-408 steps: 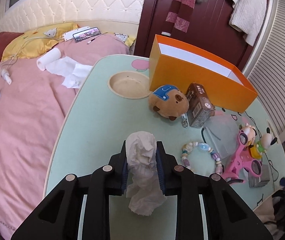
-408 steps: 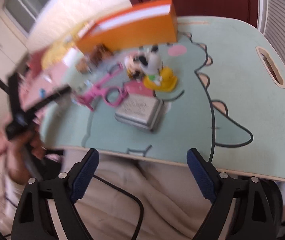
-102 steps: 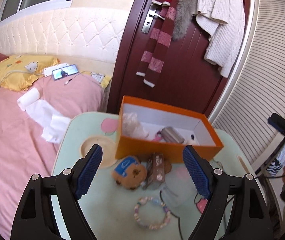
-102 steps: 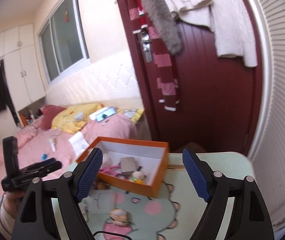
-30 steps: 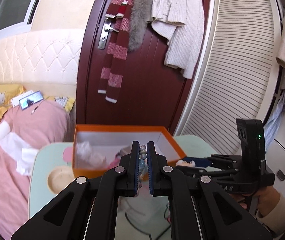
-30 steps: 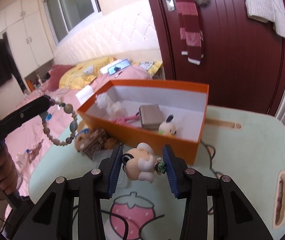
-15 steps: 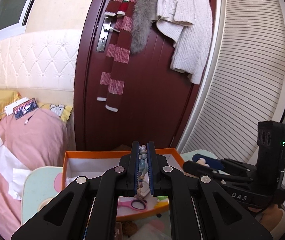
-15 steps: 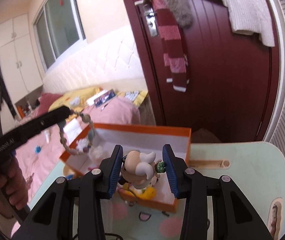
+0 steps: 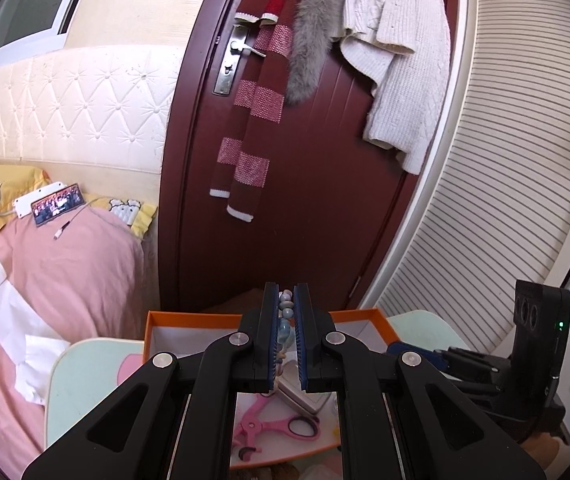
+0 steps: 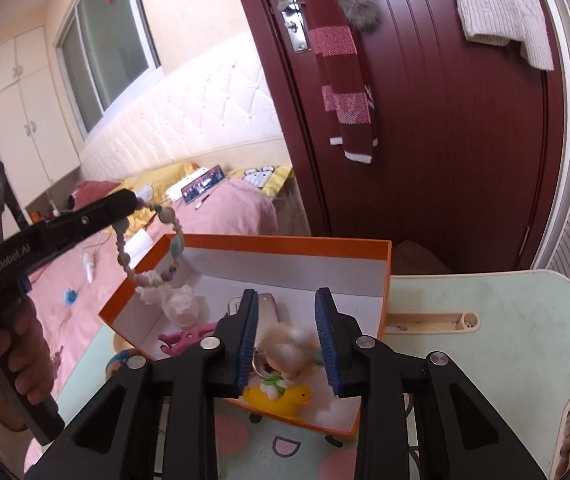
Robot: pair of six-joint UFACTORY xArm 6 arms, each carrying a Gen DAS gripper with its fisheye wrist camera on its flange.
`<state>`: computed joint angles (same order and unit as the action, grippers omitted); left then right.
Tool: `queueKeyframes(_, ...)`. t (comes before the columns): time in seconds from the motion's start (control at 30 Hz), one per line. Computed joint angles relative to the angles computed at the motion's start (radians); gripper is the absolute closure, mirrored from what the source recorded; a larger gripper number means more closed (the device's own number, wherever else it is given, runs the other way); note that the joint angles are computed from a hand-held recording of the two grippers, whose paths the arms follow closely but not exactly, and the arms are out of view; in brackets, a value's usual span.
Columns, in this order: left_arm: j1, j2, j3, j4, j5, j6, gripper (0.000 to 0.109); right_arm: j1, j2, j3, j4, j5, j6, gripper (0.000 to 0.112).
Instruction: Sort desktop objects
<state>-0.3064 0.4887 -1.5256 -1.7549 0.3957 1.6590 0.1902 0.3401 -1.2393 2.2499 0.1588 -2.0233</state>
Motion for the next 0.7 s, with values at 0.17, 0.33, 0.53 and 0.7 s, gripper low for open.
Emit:
queueKeyframes(0.17, -0.001, 0.017, -0.007, 0.073, 0.008, -0.074, 0.075, -0.008, -0.002, 0.004, 0.022, 0.009, -0.013, 0.083)
queueKeyframes(0.33, 0.016, -0.014, 0.028, -0.104, 0.022, 0.029, 0.029, -0.012, -0.003, 0.01, -0.001, 0.012, 0.023, 0.083)
queueKeyframes(0.53, 0.033, -0.049, 0.069, -0.069, -0.002, 0.0, 0.029, -0.012, -0.025, 0.052, -0.078, 0.031, 0.099, 0.079)
queueKeyframes(0.7, 0.061, -0.088, 0.149, -0.013, -0.016, -0.043, 0.029, 0.005, -0.071, 0.125, -0.164, 0.048, 0.152, 0.069)
